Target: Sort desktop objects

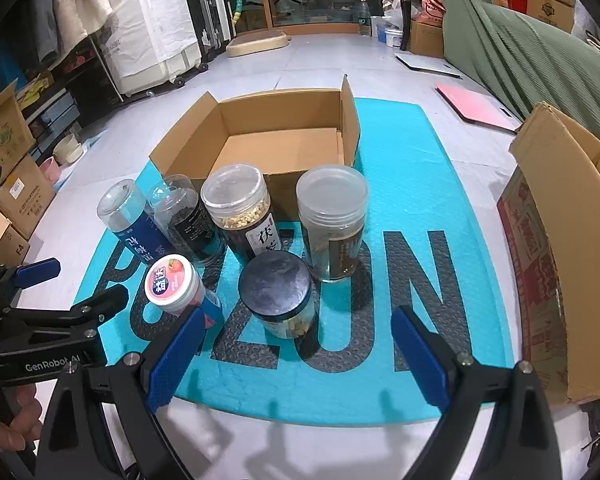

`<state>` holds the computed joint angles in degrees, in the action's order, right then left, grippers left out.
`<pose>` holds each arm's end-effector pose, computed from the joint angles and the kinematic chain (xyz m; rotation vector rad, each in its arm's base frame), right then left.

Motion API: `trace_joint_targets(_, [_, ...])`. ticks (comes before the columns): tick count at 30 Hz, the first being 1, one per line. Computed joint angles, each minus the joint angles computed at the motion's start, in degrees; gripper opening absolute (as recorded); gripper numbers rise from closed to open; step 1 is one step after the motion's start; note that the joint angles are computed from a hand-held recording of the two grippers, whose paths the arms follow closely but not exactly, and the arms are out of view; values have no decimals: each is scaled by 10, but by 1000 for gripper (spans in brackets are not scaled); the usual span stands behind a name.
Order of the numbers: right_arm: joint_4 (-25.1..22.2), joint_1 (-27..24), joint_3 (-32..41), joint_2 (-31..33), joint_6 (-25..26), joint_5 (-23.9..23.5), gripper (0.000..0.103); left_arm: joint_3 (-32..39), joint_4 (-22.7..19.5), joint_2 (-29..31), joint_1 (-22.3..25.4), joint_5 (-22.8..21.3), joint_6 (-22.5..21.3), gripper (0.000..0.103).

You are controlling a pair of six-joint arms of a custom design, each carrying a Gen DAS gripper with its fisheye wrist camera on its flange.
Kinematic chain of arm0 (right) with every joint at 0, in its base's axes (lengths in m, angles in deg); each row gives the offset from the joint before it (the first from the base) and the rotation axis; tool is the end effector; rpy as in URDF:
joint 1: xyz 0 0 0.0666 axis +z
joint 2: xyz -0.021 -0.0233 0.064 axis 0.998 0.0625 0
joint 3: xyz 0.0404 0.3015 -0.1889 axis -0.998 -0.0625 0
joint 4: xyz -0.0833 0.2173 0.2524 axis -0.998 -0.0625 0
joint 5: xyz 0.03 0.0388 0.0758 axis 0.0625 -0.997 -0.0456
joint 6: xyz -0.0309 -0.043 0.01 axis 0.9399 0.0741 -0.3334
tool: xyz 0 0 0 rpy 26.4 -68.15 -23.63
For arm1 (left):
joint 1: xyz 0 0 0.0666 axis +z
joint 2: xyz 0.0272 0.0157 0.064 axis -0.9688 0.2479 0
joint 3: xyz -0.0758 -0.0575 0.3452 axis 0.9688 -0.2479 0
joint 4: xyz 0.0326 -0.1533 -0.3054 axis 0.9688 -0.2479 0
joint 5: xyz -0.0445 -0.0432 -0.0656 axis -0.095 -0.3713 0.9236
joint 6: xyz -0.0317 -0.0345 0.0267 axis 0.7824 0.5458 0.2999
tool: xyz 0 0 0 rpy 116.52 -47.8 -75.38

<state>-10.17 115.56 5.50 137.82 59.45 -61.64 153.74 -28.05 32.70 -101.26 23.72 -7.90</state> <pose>0.4524 0.2455 0.3755 -0.0691 2.5235 0.1744 0.4784 -0.2198 0.4006 0.1282 2.6319 0.1035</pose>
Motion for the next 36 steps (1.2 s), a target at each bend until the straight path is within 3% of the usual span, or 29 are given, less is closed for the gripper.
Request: trace_joint_targets(36, [1,16,26,27,7,-11,95,-25,3,-15,19,8,10,103])
